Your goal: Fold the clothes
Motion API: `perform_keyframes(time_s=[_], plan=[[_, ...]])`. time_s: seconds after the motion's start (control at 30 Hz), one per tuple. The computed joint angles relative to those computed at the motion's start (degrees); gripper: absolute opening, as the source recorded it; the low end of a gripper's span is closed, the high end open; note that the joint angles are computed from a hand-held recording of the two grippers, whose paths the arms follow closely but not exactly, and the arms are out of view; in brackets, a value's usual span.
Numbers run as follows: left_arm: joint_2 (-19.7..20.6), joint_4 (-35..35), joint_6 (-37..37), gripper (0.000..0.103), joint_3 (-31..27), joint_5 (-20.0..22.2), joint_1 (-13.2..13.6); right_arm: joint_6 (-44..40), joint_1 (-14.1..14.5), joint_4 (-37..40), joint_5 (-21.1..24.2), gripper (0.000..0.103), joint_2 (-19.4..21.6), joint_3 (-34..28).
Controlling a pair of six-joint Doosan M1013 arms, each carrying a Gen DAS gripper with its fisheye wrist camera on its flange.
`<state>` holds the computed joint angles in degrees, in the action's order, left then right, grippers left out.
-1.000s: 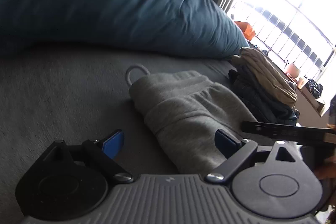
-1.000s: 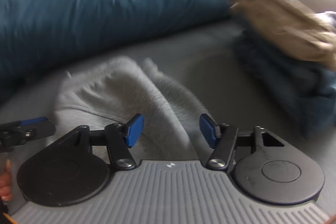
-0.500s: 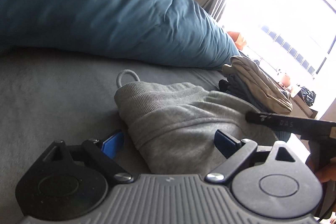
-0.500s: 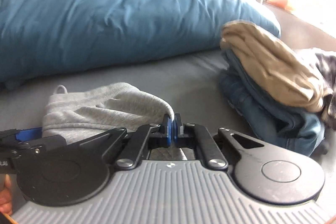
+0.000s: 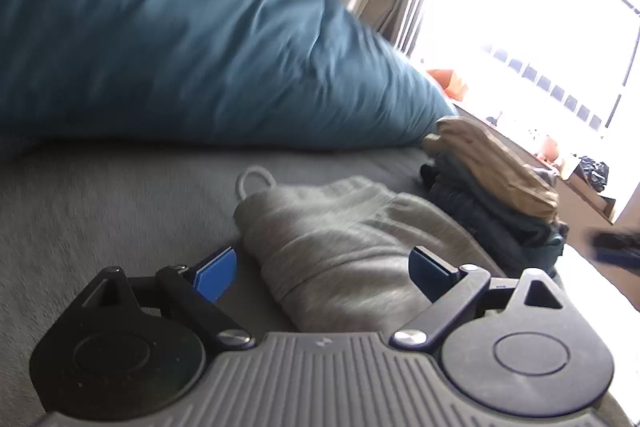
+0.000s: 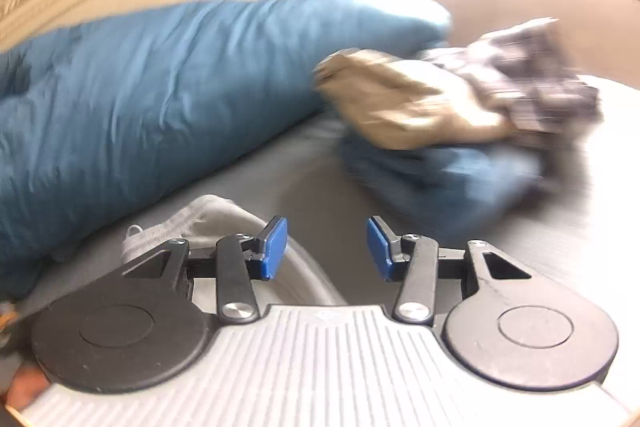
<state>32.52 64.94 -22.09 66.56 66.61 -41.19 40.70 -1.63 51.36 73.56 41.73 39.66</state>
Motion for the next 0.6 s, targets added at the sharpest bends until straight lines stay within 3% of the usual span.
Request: perform_keyframes(time_s=[0.13, 0.27, 0.37, 0.53, 0.6], plan=[[0.53, 1.89, 5.02, 0.094, -1.23, -4.6, -0.15, -3.39, -4.53, -4.4, 0.15, 0.043, -5.03, 6.14], [1.86, -1.15, 12.78, 0.094, -3.79, -11.66, 0.71, -8.51, -6.01, -11.6, -2.25, 0.039, -8.81, 12.52], [3.83, -5.2, 20.07, 0.094, -7.02, -14.48, 1.56, -11.96, -5.64, -12.95, -4.68, 0.035, -10.01, 16.47], [7.36, -11.45, 31.94, 0.094, -12.25, -10.7, 1.82, -17.36, -3.99, -16.34, -11.18, 0.026, -10.15, 20.42], [7.32, -12.78, 32.27, 0.093, -11.89, -10.17, 1.87, -17.48, -3.59, -17.43, -13.73, 0.01, -10.28, 21.65]])
